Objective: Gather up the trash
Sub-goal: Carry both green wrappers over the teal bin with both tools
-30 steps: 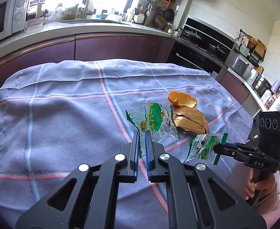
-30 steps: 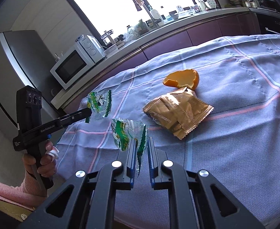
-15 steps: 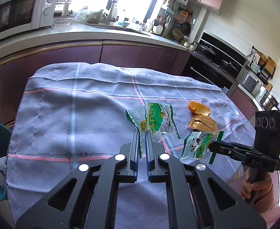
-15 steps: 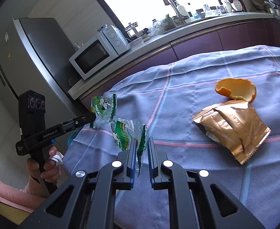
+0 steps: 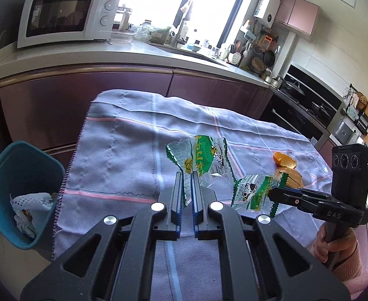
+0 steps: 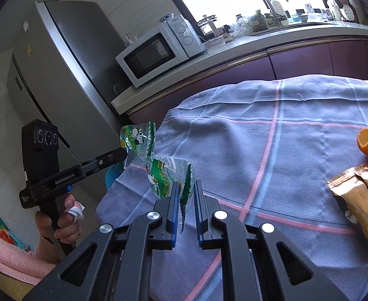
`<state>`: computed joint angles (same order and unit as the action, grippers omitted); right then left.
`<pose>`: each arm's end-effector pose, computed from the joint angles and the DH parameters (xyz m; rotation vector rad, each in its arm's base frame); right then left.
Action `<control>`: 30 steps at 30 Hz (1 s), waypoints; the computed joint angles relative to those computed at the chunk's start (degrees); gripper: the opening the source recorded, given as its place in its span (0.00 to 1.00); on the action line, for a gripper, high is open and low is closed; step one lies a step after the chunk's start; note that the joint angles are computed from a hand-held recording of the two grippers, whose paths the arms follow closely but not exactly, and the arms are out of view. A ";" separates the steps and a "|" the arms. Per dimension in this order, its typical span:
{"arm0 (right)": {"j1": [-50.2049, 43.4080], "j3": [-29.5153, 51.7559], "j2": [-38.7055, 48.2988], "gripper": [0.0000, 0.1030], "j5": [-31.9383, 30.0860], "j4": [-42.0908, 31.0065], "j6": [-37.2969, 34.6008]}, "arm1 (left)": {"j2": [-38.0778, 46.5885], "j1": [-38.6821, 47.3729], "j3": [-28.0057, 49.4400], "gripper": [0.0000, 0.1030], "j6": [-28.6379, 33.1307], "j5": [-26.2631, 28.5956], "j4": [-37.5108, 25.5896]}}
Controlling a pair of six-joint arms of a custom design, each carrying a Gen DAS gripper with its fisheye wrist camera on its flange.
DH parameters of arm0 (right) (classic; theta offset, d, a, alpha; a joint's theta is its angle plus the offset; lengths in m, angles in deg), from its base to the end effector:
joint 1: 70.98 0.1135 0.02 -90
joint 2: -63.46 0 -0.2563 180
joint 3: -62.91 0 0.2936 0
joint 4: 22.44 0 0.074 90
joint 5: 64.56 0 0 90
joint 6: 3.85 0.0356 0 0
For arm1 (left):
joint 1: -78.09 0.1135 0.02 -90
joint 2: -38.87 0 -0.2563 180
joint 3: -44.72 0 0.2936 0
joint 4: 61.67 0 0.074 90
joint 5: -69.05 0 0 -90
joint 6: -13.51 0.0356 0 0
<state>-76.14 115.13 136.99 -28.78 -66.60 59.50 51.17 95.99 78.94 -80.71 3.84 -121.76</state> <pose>0.2618 0.0054 0.1663 -0.6816 2.2162 0.9973 0.1241 0.0244 0.2120 -0.1893 2.1794 -0.3488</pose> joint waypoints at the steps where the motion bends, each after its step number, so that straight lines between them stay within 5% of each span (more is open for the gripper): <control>1: 1.09 0.29 0.23 0.10 0.11 0.41 0.55 | -0.45 3.35 0.24 0.07 1.65 2.03 -1.14; 8: 9.91 1.49 1.22 0.10 2.34 5.29 5.76 | 3.85 32.35 3.26 0.07 18.88 18.73 -9.04; 15: 17.29 4.17 4.16 0.10 4.27 8.70 9.15 | 16.60 55.03 7.23 0.07 36.54 28.25 -14.32; 30: 30.95 13.14 12.67 0.10 8.26 11.60 14.25 | 33.61 67.16 11.24 0.07 41.23 28.08 -6.47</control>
